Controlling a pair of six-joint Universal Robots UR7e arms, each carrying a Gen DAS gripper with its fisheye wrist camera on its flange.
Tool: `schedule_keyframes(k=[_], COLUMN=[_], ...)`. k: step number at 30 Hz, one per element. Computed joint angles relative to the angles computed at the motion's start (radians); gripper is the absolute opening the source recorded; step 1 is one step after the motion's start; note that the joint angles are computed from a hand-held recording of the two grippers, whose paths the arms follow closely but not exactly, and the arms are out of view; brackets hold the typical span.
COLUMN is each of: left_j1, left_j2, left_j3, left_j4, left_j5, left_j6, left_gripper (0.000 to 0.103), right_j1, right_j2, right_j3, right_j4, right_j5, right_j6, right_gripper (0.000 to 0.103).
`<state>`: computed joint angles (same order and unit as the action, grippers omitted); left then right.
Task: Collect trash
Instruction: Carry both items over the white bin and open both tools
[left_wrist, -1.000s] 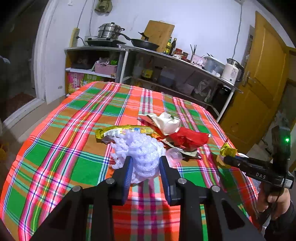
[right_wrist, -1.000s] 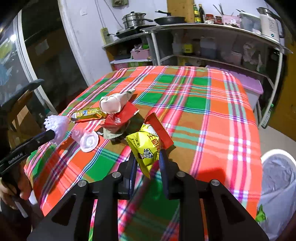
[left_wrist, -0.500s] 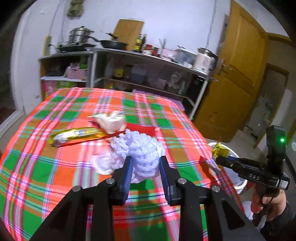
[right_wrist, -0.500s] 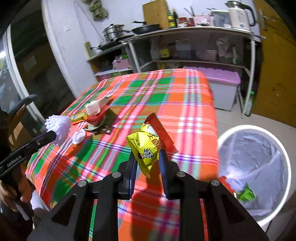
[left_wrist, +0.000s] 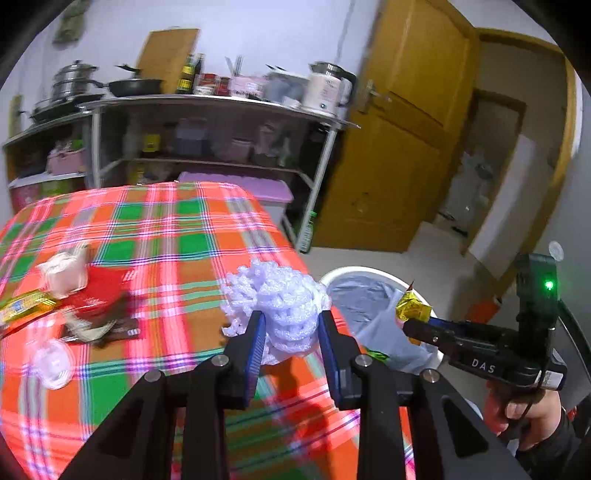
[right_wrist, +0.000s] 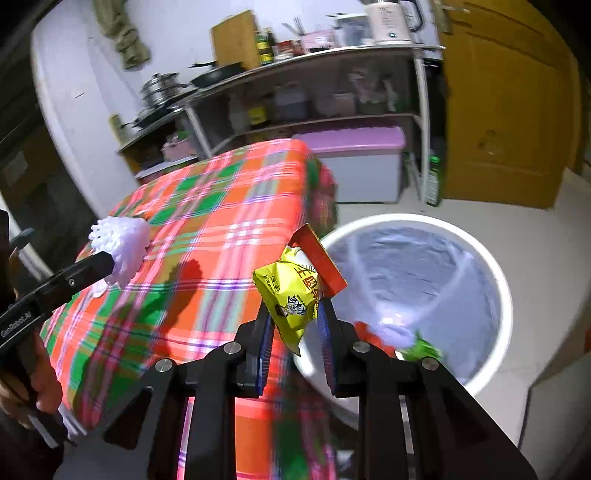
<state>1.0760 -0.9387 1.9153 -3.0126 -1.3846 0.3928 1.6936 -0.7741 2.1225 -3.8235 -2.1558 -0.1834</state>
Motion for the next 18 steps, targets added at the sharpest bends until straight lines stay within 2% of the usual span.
schedule_keyframes(k=[10,18], left_j1=[-0.055,-0.068], left_j2=[0.158,0.261], left_j3=[-0.102,-0.18], left_j4=[0.109,0.177], left_j5=[-0.038,-0.025], left_j6=[-0.002,-0.02], left_gripper=[0.03,0.032], right_j1=[-0.087,-0.137], right_j2=[-0.053,-0.07], right_j3=[0.067,0.077], right_j4=[-0.011,0.026], right_j5=[-0.033,-0.026], right_j6=[0.059,0.077], right_gripper=[0.025,0.027])
